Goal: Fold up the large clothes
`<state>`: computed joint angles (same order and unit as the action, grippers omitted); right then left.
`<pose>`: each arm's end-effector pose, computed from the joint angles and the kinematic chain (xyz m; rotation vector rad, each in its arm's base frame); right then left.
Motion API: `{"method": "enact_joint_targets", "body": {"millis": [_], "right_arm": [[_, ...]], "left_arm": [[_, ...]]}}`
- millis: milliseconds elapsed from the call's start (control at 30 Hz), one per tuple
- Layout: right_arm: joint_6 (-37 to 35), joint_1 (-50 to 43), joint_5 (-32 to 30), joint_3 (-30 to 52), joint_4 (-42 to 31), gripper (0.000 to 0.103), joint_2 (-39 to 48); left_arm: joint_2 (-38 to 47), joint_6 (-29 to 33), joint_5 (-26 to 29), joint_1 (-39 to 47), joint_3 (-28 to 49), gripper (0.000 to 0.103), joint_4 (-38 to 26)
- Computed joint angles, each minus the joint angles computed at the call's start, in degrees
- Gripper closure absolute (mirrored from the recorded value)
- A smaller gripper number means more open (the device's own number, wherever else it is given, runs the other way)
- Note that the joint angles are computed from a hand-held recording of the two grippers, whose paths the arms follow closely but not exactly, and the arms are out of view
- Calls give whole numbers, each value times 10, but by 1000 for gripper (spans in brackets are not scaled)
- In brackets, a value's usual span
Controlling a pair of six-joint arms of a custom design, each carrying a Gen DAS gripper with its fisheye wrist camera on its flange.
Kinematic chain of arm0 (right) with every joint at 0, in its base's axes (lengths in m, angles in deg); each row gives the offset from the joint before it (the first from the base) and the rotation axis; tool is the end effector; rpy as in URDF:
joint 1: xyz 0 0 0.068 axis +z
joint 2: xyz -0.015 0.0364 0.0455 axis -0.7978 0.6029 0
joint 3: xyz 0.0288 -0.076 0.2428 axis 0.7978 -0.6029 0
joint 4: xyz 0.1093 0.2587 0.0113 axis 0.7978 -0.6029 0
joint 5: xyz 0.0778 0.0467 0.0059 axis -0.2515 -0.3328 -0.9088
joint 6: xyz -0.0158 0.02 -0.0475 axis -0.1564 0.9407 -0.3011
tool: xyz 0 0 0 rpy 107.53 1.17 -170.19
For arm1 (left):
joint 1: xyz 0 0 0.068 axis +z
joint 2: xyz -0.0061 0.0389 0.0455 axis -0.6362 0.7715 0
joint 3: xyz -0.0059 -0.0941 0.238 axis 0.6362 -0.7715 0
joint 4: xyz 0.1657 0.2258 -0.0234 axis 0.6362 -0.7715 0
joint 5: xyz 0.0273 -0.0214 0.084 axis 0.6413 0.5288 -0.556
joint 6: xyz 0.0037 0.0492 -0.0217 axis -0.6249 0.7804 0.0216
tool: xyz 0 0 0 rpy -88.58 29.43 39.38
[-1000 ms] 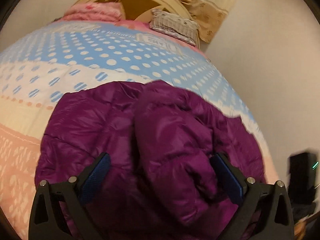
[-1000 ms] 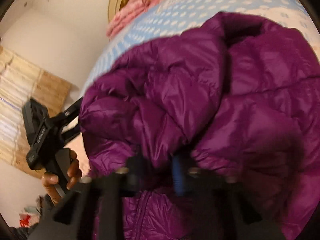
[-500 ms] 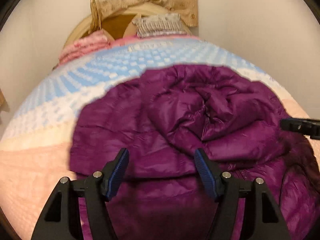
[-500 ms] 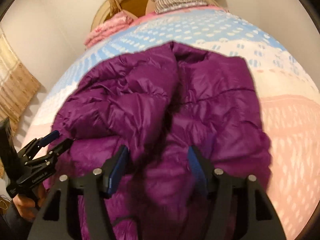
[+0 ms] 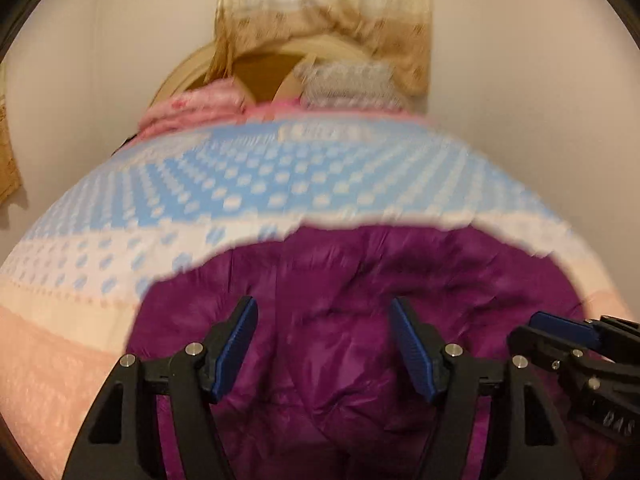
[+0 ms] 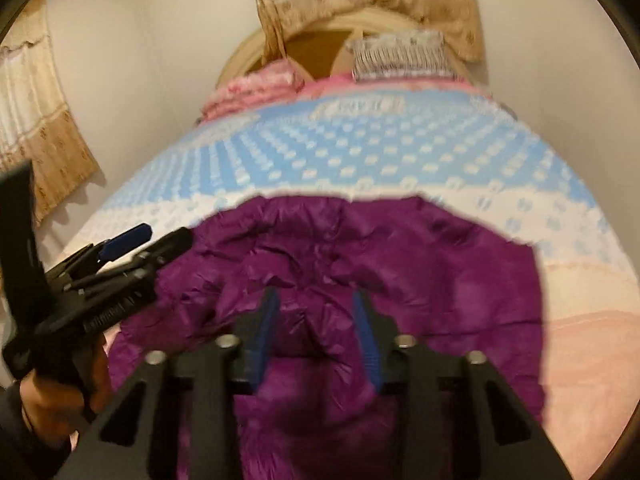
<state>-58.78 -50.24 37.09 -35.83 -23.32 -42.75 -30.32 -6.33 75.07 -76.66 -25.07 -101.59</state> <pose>0.1744 0.0123 0.2346 0.1331 2.2922 0.2699 0.1643 -0.1142 0.2180 0.3953 2.2195 -0.1819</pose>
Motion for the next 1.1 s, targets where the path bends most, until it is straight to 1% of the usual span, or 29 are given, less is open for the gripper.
{"method": "enact_joint_targets", "body": {"millis": [33, 100, 133, 200, 233, 267, 300, 367, 467, 500, 533, 600, 633, 700, 800, 833, 867, 900, 933, 1033, 1100], "right_arm": [[13, 8, -1, -13, 34, 66, 33], [9, -7, -20, -48, 57, 66, 42], [12, -5, -18, -62, 71, 66, 49], [9, -13, -17, -79, 65, 68, 46], [4, -15, -14, -87, 76, 69, 58], [-4, -13, -7, -101, 87, 69, 51], [-9, -7, 4, -111, 92, 68, 38], [-7, -1, 15, -109, 83, 69, 34], [-3, 14, 34, -90, 53, 68, 31], [-9, 6, 22, -81, 36, 68, 15], [-10, -10, 4, -77, 35, 68, -5], [-11, -54, -29, -62, 49, 66, -15], [-7, -70, -34, -49, 55, 66, -3], [-7, -94, -32, -20, 78, 66, 69], [-10, -119, -28, 10, 122, 67, 218], [-10, -126, -34, 8, 141, 69, 252], [-11, -135, -47, -10, 176, 69, 257], [-11, -135, -45, -31, 206, 69, 246], [-10, -130, -36, -39, 214, 69, 240], [-13, -108, 0, -38, 200, 69, 229], [-11, -111, -8, -28, 176, 69, 219]], "left_arm": [[22, -5, 0, 2, -16, 34, 19], [55, -11, 12, 18, -39, 34, 49], [74, -13, 32, 34, -44, 34, 62], [95, -16, 55, 49, -38, 34, 70], [104, -16, 50, 47, -34, 33, 72], [112, -16, 37, 39, -31, 33, 73], [125, -16, 10, 22, -27, 32, 74], [142, -19, -21, -1, -20, 32, 75], [134, -22, -23, -2, -25, 32, 71], [136, -21, -22, -1, -26, 32, 74], [138, -21, -23, -2, -24, 31, 75], [142, -21, -29, -5, -23, 31, 75], [142, -22, -34, -7, -23, 31, 75], [140, -22, -36, -9, -25, 31, 74], [142, -22, -37, -10, -25, 31, 75], [143, -22, -38, -11, -24, 31, 76], [143, -22, -38, -10, -24, 31, 76], [146, -21, -38, -10, -24, 31, 77], [147, -21, -37, -9, -23, 31, 77], [150, -22, -23, -2, -19, 30, 77], [146, -16, 3, 16, -19, 29, 77]]}}
